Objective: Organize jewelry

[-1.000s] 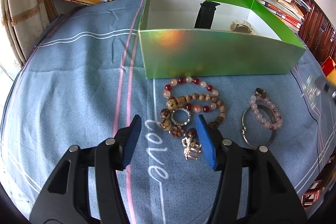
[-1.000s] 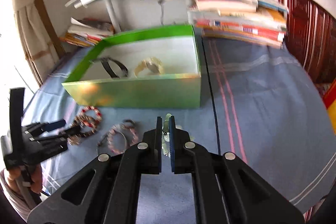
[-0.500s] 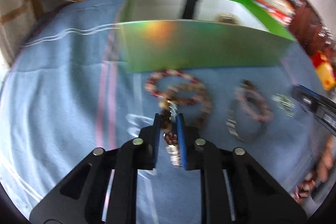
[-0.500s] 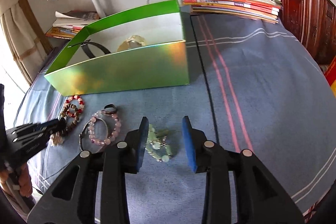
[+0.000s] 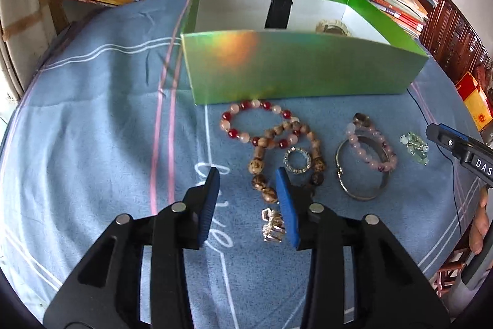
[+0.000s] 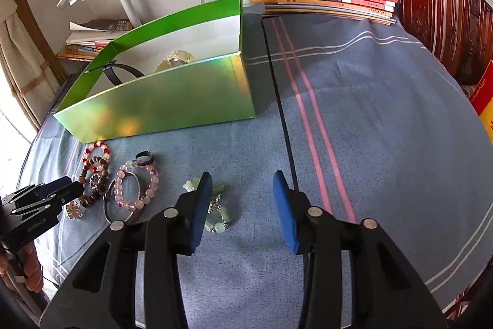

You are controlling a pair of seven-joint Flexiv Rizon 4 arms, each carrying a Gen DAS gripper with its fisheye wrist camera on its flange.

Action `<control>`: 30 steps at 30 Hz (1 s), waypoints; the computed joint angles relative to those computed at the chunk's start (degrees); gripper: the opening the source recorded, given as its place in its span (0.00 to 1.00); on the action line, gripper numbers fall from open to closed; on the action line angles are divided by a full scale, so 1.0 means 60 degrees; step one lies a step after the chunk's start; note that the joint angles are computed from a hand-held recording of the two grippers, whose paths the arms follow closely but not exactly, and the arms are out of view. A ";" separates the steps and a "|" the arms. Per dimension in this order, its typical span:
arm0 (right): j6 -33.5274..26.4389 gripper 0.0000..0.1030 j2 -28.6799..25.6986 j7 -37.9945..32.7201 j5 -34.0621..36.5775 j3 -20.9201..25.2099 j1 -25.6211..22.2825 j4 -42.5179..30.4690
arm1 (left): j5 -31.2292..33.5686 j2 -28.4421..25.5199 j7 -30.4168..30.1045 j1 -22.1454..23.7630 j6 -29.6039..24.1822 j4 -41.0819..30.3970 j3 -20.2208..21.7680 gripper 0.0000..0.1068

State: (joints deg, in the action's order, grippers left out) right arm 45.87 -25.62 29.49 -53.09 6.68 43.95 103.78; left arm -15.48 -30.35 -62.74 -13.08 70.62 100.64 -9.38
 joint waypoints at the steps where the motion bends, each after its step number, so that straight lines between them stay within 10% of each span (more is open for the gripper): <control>1: -0.0007 0.40 -0.0020 -0.0029 0.0029 0.0010 -0.0003 -0.0022 | 0.0042 -0.0056 -0.0037 -0.0044 -0.0036 -0.0072 0.0036 0.36; 4: -0.0067 0.40 0.0008 -0.0006 0.0077 0.0017 0.0014 0.0004 | 0.0202 -0.0140 -0.0148 -0.0186 0.0045 -0.0141 0.0132 0.35; 8: -0.0422 0.40 0.0232 0.0209 0.0163 0.0088 0.0042 0.0179 | 0.0214 -0.0116 -0.0179 -0.0166 0.0013 -0.0115 0.0042 0.10; 15: -0.0337 0.40 0.0139 0.0023 0.0116 0.0217 -0.0010 0.0090 | 0.0005 -0.0010 0.0028 -0.0079 0.0139 0.0062 -0.0099 0.11; 20: -0.0076 0.40 -0.0245 -0.0702 0.0177 0.0134 0.0066 -0.0372 | 0.0063 -0.0141 -0.0138 -0.0142 0.0096 -0.0091 -0.0025 0.29; 27: -0.0104 0.40 -0.0692 -0.1512 0.0558 -0.0038 0.0294 -0.0909 | 0.0062 -0.0232 -0.0208 -0.0157 0.0026 -0.0222 -0.0068 0.11; 30: 0.0006 0.11 -0.0789 -0.1763 0.0478 -0.0131 0.0387 -0.1030 | -0.0005 -0.0199 -0.0198 -0.0123 0.0041 -0.0171 -0.0111 0.11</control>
